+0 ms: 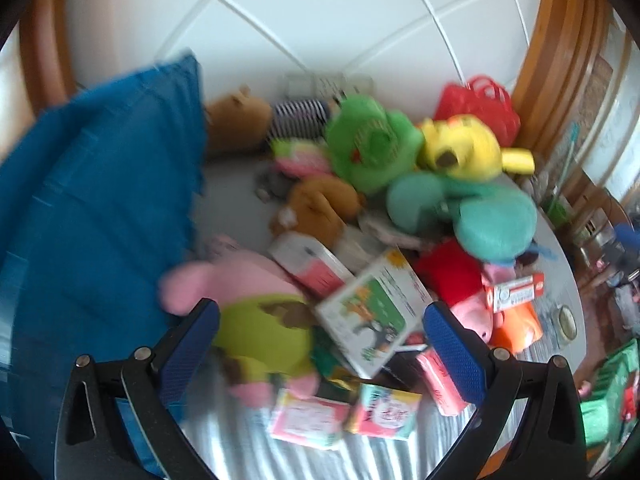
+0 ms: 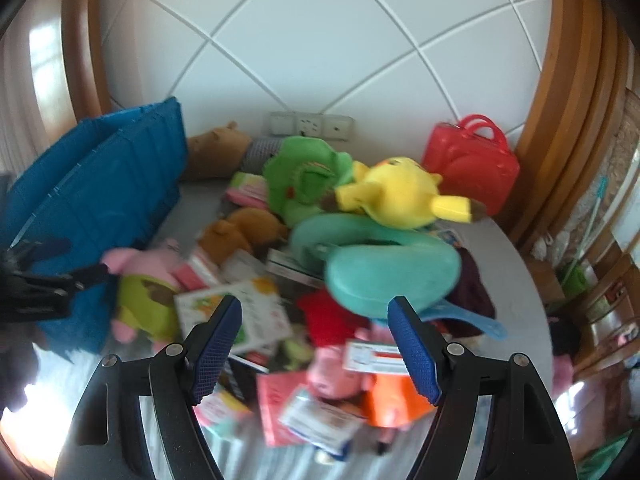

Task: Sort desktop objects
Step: 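Return both tools to the pile and grasp the white box with the left tool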

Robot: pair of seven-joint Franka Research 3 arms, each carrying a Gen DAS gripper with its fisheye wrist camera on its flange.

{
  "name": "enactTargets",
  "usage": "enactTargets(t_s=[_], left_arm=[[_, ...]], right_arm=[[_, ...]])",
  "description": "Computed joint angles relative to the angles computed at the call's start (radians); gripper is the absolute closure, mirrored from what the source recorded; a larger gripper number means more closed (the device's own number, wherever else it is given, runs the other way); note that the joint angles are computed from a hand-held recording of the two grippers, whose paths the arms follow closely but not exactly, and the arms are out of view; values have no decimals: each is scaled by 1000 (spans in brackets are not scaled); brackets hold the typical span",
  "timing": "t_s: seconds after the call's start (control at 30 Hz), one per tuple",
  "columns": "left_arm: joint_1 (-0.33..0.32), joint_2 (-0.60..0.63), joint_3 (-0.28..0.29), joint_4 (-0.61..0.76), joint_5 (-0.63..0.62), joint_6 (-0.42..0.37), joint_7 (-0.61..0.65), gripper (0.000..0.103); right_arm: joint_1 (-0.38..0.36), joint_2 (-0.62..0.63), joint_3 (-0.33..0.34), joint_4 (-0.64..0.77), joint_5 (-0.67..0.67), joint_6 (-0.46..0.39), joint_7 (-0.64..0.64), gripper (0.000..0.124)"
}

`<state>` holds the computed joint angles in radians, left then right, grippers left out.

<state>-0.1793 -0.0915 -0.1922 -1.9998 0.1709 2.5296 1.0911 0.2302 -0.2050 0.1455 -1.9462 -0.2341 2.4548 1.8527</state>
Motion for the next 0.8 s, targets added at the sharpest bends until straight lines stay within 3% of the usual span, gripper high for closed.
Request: enactTargets(t_s=[0.2, 0.47, 0.7, 0.8], left_arm=[[-29, 134, -23, 5, -47, 38, -49, 0], [-36, 236, -32, 5, -100, 43, -127, 0], [-7, 295, -55, 12, -194, 149, -89, 0], [-10, 315, -61, 42, -202, 141, -75, 27]], right_arm=[[-39, -37, -51, -59, 43, -8, -117, 48], [-75, -55, -49, -106, 58, -50, -157, 48], [-99, -75, -53, -159, 52, -91, -158, 48], [-109, -88, -57, -175, 50, -106, -158, 48]])
